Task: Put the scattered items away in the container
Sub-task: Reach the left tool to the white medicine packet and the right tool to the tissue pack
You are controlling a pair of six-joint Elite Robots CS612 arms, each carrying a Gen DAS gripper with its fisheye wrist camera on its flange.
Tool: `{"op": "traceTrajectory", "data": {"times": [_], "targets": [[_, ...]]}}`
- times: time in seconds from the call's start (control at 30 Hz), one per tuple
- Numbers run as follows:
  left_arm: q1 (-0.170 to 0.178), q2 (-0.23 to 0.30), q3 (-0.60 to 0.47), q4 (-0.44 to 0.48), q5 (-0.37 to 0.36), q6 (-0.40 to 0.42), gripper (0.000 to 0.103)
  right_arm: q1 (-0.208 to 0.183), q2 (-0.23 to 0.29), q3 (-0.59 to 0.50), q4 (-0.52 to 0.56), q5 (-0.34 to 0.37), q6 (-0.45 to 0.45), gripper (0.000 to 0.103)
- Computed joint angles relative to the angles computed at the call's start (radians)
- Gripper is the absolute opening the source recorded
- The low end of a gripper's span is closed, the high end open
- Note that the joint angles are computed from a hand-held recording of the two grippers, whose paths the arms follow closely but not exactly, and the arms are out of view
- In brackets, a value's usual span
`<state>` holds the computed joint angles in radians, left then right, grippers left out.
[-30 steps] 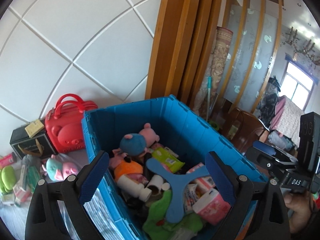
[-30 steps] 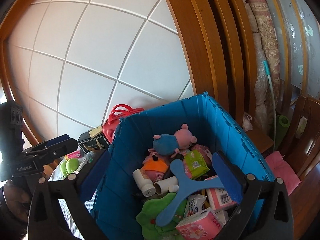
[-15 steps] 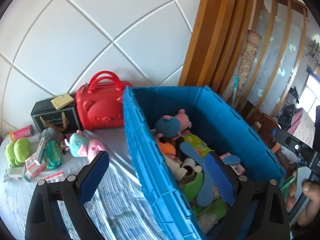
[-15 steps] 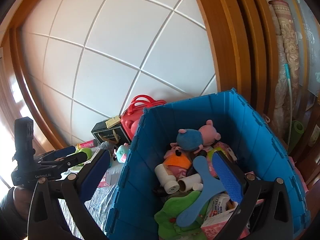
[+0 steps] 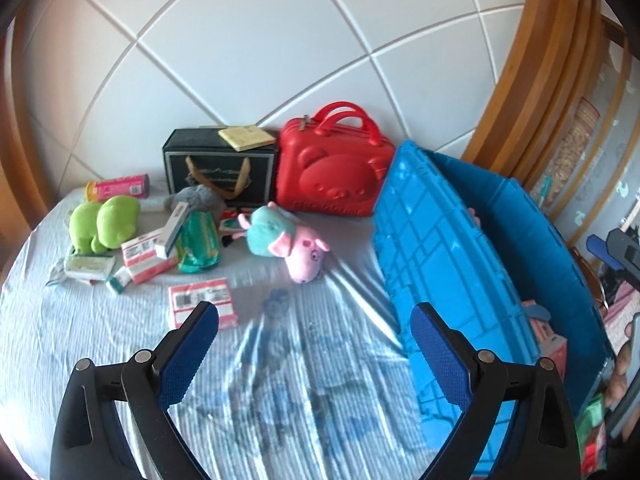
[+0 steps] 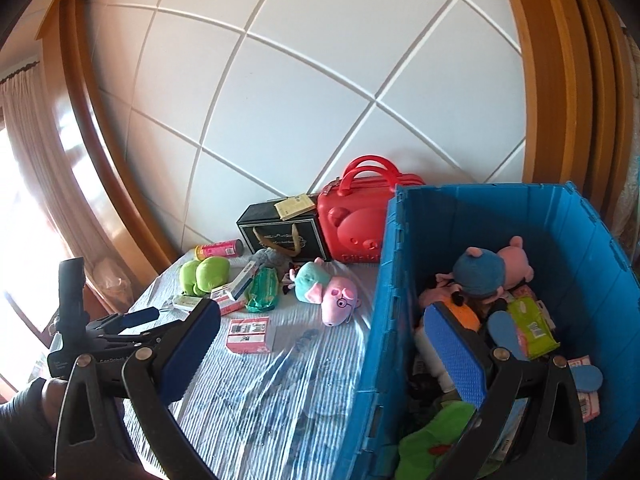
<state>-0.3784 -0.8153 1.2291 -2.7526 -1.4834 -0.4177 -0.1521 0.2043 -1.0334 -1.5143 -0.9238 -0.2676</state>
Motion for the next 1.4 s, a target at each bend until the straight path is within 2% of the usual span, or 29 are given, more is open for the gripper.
{"op": "traceTrajectory", "data": {"times": [0.2,0.37,0.6,0.73,0.83,1.0,1.17,1.3,1.37,1.4], "targets": [[0.072,-0.021,0.076,-0.007,-0.003,-0.016,0.098,0.071,0.006,0.009,0.051,-0.054,-0.005,0.103],[0.136,-0.029,0.133,-0.02,0.033,-0.018,0.098,0.139,0.015,0.029,0.059,-0.118,-0.035,0.103],[0.237,0.003,0.148,-0.032,0.084,0.016,0.098,0.228,0.021,0.109,0.041,-0.197,-0.038,0.103],[0.295,0.061,0.101,-0.003,0.112,0.067,0.098,0.269,0.025,0.177,-0.005,-0.255,-0.001,0.103],[0.336,0.125,0.044,0.027,0.11,0.098,0.098,0.295,0.024,0.235,-0.014,-0.314,0.016,0.103],[0.389,0.242,-0.087,0.107,0.064,0.153,0.098,0.322,0.033,0.264,0.001,-0.373,0.039,0.103],[0.404,0.36,-0.256,0.183,0.094,0.262,0.098,0.333,0.057,0.236,0.028,-0.418,0.059,0.103],[0.411,0.434,-0.379,0.233,0.075,0.318,0.098,0.336,0.067,0.23,0.049,-0.46,0.079,0.103],[0.415,0.456,-0.419,0.25,0.043,0.327,0.092,0.337,0.066,0.242,0.042,-0.48,0.082,0.103],[0.418,0.466,-0.44,0.27,0.018,0.328,0.077,0.339,0.063,0.252,0.036,-0.489,0.081,0.103]]}}
